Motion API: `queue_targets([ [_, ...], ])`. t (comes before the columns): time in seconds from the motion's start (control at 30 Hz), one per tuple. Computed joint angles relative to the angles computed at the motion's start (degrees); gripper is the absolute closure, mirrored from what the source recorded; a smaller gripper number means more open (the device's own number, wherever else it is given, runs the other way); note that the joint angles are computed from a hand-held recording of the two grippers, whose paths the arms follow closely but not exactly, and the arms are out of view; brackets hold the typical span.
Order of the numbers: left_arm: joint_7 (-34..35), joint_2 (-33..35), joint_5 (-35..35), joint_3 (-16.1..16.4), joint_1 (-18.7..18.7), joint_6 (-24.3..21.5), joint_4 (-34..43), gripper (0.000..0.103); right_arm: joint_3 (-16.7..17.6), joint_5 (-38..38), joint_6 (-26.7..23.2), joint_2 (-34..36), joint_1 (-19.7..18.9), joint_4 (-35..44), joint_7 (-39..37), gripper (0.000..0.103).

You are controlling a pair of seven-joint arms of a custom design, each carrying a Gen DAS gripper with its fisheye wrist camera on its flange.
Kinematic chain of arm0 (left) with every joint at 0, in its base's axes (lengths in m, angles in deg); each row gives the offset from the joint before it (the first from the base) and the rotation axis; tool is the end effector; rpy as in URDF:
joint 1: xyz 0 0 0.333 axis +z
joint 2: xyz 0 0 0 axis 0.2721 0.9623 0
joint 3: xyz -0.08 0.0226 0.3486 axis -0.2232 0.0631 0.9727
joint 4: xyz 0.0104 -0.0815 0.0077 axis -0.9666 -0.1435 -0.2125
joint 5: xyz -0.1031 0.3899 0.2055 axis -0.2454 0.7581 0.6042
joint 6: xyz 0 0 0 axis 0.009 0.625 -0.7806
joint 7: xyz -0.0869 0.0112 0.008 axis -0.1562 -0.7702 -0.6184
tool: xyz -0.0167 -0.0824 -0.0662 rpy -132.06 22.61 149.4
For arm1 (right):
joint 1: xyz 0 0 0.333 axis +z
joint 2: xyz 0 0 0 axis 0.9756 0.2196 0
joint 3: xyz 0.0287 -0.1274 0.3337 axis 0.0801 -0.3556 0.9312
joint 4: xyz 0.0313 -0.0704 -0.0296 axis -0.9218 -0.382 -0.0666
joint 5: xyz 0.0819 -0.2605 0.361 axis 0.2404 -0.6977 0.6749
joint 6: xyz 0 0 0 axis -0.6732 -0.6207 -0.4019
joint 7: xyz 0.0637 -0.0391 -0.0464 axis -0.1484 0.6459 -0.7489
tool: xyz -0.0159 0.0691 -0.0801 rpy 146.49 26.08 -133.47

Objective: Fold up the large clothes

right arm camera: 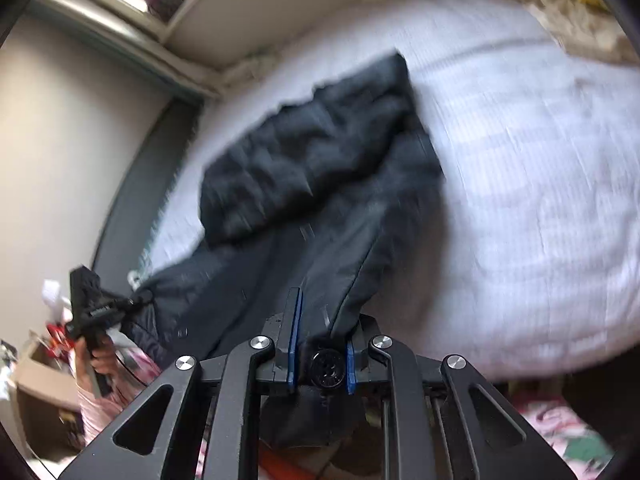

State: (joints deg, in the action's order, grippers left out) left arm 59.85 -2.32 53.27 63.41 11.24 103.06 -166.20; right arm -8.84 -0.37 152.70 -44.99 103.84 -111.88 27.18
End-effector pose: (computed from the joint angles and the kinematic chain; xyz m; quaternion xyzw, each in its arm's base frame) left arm 0.5497 -0.0939 0.6106 0.6794 -0.6649 0.3063 0.0500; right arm 0.4559 0.2222 0.5667 -0.5457 0.7325 0.0210 0.4064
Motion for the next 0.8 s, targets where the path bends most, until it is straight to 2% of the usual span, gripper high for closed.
queue_targets([
  [0.13,-1.6,7.3,-0.1,-1.0,0.0,3.4,8.5,0.09,1.1,-5.0,1.4,7.2,-4.0,8.6,2.2,0.09],
  [0.23,-6.1,13.1,2.8,-2.8,0.4,6.5,13.9,0.09,1.8,-8.9,1.1,12.6,-6.7,14.6,4.8,0.09],
  [0.43,-16.0,25.1,12.5,-4.9,1.0,6.5,25.9,0.088,1.9,-17.8,-3.4,25.5,-10.6,28.2,12.8,0.09],
  [0.57,-18.7,29.6,13.2,-5.9,1.9,6.5,29.7,0.087,1.5,-18.2,-4.5,32.6,-11.5,34.0,13.7,0.09],
  [0.7,-22.2,32.5,15.0,-6.1,2.3,4.8,32.4,0.086,2.3,-14.4,-4.5,36.9,-12.8,36.6,11.6,0.09],
  [0.8,-23.7,33.6,15.5,-6.5,2.4,4.8,34.2,0.082,2.5,-12.8,-4.9,39.1,-13.5,37.7,11.1,0.089],
])
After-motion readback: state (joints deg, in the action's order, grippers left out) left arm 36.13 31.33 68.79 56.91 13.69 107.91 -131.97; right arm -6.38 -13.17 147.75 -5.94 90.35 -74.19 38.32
